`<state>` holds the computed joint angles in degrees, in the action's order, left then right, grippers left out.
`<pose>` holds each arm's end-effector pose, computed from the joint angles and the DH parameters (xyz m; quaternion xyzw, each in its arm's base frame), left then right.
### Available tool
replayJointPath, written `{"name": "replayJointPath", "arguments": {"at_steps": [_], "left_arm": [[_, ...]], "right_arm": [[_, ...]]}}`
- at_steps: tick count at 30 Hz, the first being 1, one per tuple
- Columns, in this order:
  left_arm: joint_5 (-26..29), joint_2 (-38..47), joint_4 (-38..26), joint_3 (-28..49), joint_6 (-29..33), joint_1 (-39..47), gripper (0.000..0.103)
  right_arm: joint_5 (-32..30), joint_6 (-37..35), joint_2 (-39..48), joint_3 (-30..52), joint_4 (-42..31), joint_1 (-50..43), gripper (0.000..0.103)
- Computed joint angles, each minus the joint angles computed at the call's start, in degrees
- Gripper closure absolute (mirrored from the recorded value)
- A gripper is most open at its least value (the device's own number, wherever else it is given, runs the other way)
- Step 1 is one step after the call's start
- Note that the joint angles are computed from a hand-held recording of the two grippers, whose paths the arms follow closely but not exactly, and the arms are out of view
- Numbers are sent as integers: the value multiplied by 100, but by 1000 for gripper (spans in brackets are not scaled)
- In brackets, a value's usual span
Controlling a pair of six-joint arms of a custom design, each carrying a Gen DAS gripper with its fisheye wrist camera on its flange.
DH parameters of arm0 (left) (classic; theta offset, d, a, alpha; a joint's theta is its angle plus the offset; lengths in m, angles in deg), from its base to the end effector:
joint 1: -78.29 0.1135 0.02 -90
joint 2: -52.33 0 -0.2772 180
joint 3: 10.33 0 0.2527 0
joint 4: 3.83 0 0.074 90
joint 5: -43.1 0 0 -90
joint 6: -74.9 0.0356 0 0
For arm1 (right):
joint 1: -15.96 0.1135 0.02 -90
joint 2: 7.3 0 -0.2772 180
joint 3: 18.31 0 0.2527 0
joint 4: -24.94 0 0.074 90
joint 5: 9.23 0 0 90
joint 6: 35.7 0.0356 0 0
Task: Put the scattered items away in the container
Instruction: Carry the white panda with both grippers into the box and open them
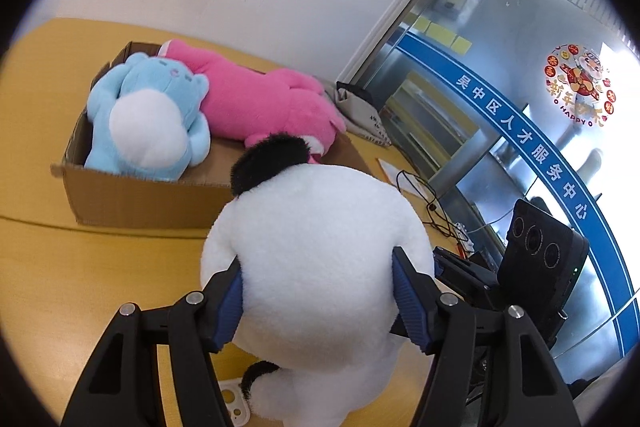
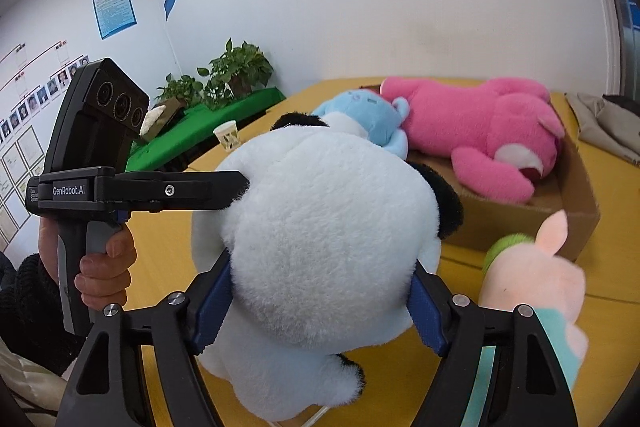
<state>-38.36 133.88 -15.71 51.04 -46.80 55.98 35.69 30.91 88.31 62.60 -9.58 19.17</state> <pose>0.2839 -0.1222 0.2425 -0.0355 0.8725 -0.2774 0.4008 0.3543 0.0451 0.2502 -0.3291 0.8118 0.2974 0.3798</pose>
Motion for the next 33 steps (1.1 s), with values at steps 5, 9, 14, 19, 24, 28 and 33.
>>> {"name": "replayJointPath", "arguments": {"at_steps": [5,9,14,19,24,28,33], "left_arm": [[-17,137,5,188,-24,16,38],[-4,250,-9,483,7,105,38],[-46,431,-300,1158,364,202,38],[-3,730,-597,1926,699,345,38],[173,1169,-672,2670,835,628,38],[290,1717,-855,3393,1001,841,38],[468,2393,-1013,4091,1076,1070,38]], "right_arm": [[34,61,45,198,-26,-23,21],[70,80,149,478,-75,-28,21],[-8,102,377,1110,-154,-39,21],[8,195,702,1929,-233,-9,21],[188,116,1252,3139,-565,84,21],[287,12,1994,4490,-1143,157,21],[501,-110,3063,6163,-1751,244,21]]}}
